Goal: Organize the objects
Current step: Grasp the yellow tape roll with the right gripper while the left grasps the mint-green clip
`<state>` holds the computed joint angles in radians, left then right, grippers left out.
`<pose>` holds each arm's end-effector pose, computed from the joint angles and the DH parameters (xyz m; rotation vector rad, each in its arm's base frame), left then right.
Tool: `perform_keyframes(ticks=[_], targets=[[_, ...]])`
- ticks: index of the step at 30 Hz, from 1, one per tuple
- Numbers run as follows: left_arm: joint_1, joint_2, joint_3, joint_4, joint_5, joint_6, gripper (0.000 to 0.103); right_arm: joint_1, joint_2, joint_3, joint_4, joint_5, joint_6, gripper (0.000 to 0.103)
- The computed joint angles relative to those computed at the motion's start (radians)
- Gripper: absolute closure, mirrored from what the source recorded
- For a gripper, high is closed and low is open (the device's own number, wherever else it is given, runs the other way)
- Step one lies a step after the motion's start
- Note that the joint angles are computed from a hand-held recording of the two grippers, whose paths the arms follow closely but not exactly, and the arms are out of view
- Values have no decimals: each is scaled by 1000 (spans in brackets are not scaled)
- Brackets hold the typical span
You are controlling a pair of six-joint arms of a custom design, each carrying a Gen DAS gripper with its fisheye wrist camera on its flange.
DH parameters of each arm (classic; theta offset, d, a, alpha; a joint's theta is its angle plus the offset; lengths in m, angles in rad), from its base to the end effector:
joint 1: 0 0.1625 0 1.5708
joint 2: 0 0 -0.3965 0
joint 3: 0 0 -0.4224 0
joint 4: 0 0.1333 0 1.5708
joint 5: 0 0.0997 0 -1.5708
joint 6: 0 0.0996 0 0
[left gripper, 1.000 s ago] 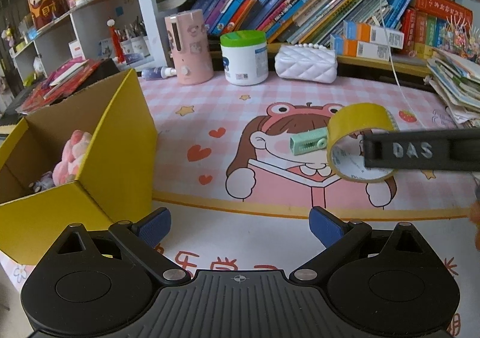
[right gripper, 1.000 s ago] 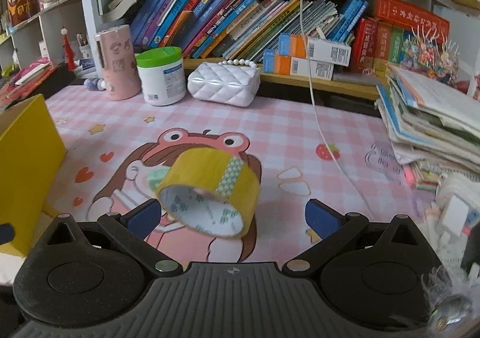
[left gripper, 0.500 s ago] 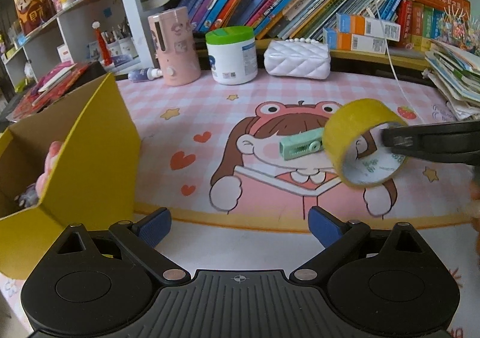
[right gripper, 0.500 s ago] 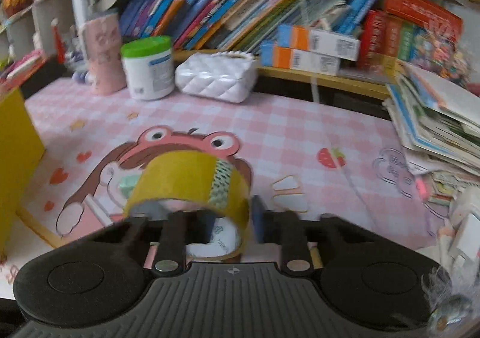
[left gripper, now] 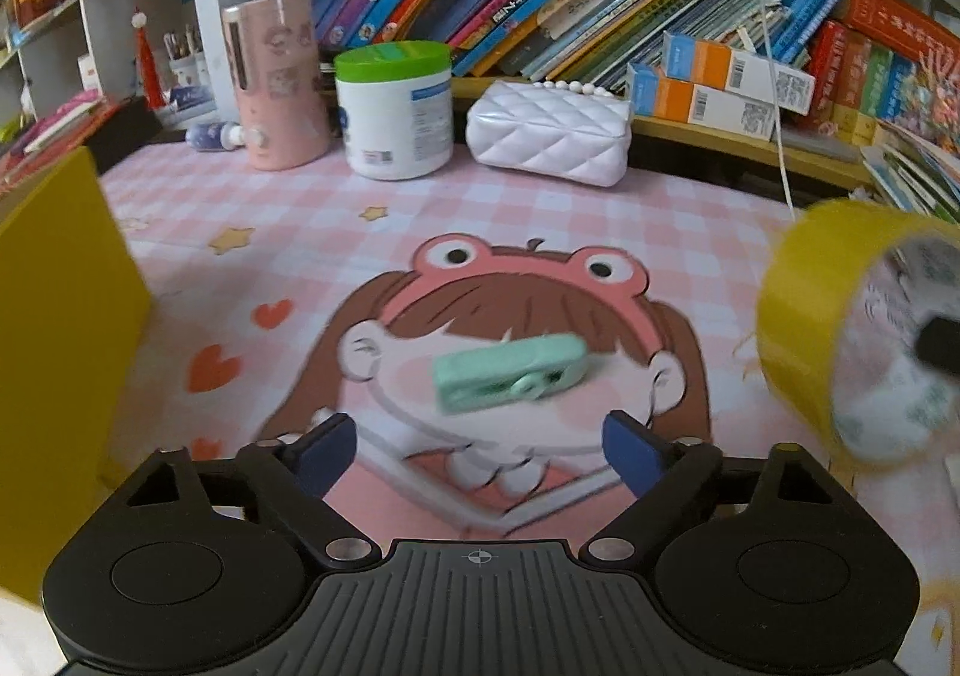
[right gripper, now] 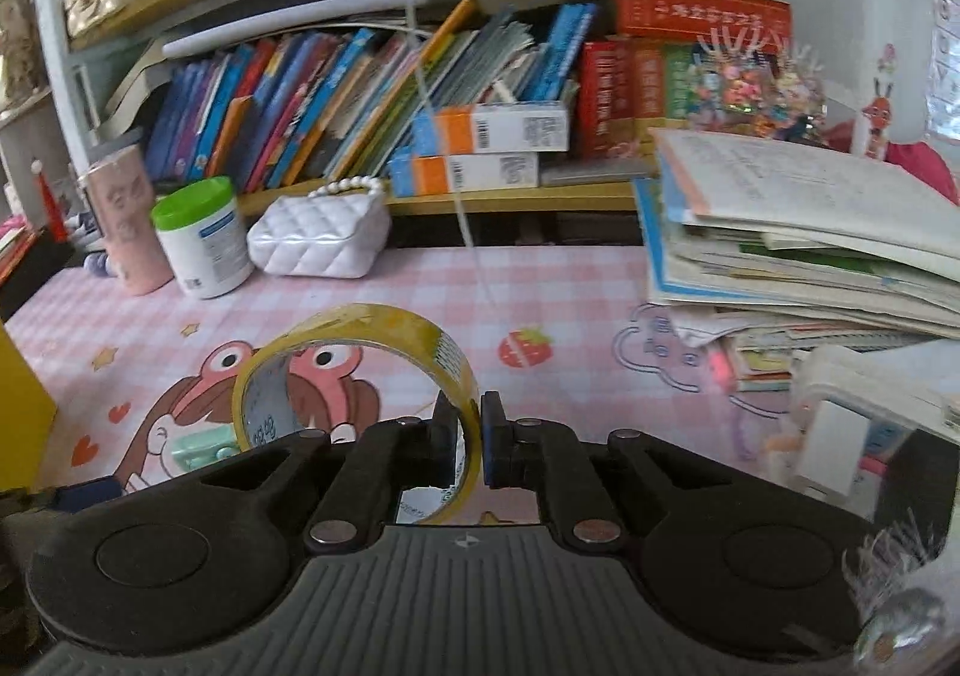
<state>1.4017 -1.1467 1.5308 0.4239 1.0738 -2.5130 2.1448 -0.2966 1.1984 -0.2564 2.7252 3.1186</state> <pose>0.0868 -0.5659 0.2334 0.7019 2.2899 -0.7928 0.3685 -0.4921 -0.1568 -0.0315 -2.0244 1.2654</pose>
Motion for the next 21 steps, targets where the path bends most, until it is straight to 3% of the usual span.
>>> perform_keyframes(ticks=[3,10,13,21], targets=[[-15,27,-4,-39,-29,-27,16,-2,-10,11,10,6,15,95],[-28,87,-37,-73,-96,-97,29,2,-20,25,51,11,74,95],[-27,87,-32,-100,-95,-79,35,5,-19,24,59,15,82,95],[-6,40,-26,-63,-28,-48,35,17,8,-11,108,10,117,95]])
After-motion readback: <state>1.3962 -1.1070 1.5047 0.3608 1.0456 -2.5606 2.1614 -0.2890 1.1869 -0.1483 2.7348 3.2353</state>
